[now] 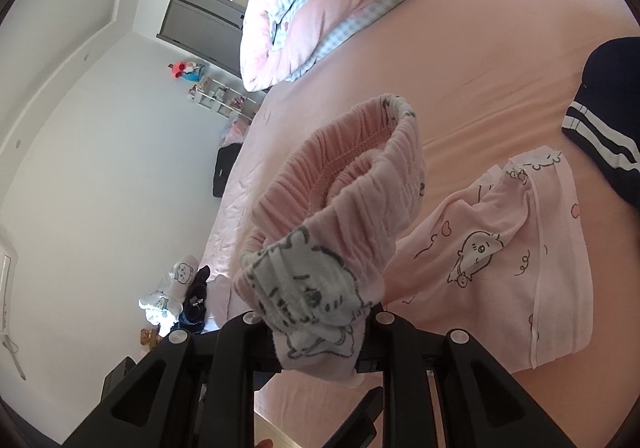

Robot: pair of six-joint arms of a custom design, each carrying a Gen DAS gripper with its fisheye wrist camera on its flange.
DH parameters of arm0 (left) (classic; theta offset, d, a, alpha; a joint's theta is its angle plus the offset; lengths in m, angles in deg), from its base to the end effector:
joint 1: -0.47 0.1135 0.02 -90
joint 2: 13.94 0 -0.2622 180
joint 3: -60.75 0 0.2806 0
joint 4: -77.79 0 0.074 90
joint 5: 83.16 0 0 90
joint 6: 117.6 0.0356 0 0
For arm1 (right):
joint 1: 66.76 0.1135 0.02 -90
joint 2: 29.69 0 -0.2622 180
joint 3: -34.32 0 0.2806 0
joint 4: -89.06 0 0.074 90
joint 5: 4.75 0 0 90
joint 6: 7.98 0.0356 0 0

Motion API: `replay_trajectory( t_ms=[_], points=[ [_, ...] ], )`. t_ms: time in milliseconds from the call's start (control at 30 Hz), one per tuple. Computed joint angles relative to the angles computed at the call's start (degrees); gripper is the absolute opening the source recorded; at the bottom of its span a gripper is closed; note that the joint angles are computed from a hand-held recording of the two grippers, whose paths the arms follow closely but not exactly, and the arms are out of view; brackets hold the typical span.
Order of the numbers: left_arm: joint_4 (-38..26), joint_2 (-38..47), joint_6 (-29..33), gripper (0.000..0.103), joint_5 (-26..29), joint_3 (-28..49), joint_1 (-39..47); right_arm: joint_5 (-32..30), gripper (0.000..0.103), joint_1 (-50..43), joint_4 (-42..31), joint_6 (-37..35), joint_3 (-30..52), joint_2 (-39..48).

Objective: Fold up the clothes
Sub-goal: 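Lower the folded pink pants onto the bed with both tools and release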

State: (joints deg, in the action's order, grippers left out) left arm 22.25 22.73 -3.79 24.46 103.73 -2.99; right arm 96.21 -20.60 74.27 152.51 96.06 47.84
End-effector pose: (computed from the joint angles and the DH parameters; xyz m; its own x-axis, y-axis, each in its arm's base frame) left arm 0.1581 -0.0204 0.2192 -0.5887 0.4211 -0.6900 0.5383 0.8410 0.0539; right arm 0.2315 0.2313 0.2377 -0.6783 0.6297 -0.3787 0.1335 0.6124 0.7792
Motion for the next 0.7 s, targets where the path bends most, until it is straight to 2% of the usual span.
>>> replay_trajectory(
  t_ms=[133,233,400,467,533,567,633,700],
  points=[
    [4.9,1.6,-3.3,0.091,-7.4,-1.1,-6.9,-1.8,0.020,-1.0,4.5,2.3,-3.0,-1.2],
    [9.9,5.1,-5.7,0.091,-15.6,-1.5,-11.4,-2.4,0.021,-1.3,6.2,3.2,-4.3,-1.8],
    [13.1,7.0,-4.0,0.088,-17.4,-1.1,-11.8,-1.6,0.021,-1.1,4.4,3.1,-4.5,-2.8],
    [13.4,5.8,-3.5,0.078,-17.7,-1.4,-12.5,-1.4,0.021,-1.1,3.9,3.3,-4.8,-3.4],
    [13.3,3.9,-3.0,0.052,-17.1,-1.7,-13.4,-0.7,0.021,-1.1,2.7,3.2,-4.8,-4.0],
    [13.0,3.9,-2.9,0.046,-16.7,-1.5,-13.9,-0.2,0.021,-1.0,1.9,3.1,-4.8,-4.3],
    [12.3,5.1,-3.4,0.037,-16.0,-0.7,-15.0,0.1,0.021,-1.2,1.8,3.7,-5.6,-5.3],
    [11.8,5.9,-4.2,0.034,-16.2,-0.4,-16.5,0.3,0.021,-1.5,1.4,4.4,-6.5,-6.3]
  ],
)
